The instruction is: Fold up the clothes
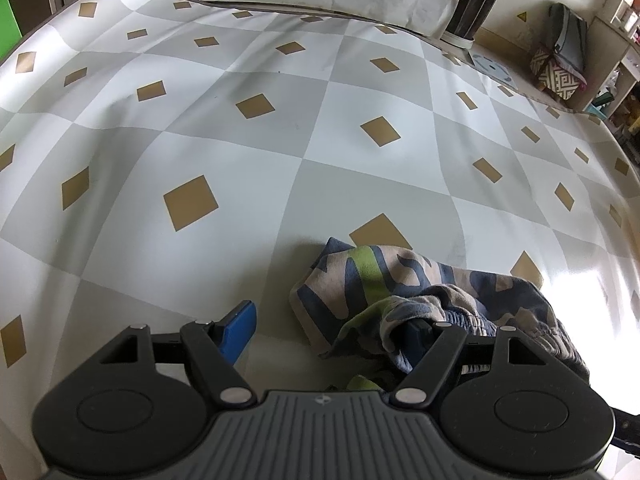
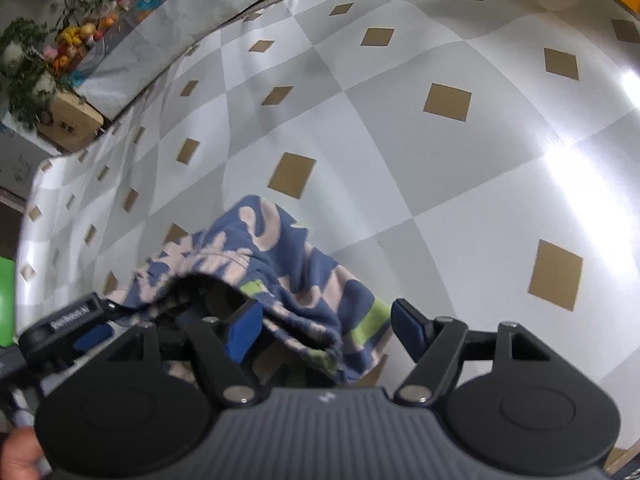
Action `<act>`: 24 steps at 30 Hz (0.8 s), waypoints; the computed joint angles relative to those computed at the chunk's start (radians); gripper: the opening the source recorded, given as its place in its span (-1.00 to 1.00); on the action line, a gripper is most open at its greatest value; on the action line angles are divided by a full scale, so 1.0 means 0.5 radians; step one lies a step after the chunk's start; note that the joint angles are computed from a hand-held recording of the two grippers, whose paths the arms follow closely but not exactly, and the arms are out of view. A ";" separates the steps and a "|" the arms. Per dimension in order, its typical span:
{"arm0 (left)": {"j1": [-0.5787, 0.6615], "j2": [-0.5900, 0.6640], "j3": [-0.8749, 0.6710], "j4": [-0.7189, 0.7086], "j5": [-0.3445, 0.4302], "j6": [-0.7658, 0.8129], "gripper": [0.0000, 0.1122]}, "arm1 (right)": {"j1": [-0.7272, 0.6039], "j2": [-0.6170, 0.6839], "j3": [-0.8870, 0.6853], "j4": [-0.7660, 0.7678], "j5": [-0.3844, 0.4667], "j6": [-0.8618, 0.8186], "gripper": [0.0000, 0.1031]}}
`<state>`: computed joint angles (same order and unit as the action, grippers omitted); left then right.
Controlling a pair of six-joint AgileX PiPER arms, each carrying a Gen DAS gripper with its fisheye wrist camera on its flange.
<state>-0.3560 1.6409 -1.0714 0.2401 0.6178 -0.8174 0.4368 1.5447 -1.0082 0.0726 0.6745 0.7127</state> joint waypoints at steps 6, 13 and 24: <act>-0.001 -0.007 0.009 -0.027 -0.001 0.046 0.30 | 0.035 0.077 -0.009 -0.024 0.018 -0.009 0.36; -0.003 -0.010 0.027 -0.124 0.008 0.207 0.30 | 0.060 0.105 -0.026 -0.131 0.046 0.090 0.37; -0.052 -0.010 0.025 -0.178 0.022 0.317 0.30 | 0.129 0.170 -0.065 -0.172 0.090 0.079 0.38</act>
<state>-0.3822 1.6358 -1.0588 0.1508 0.6290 -0.6591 0.5012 1.6298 -1.0404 -0.0132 0.7194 0.7521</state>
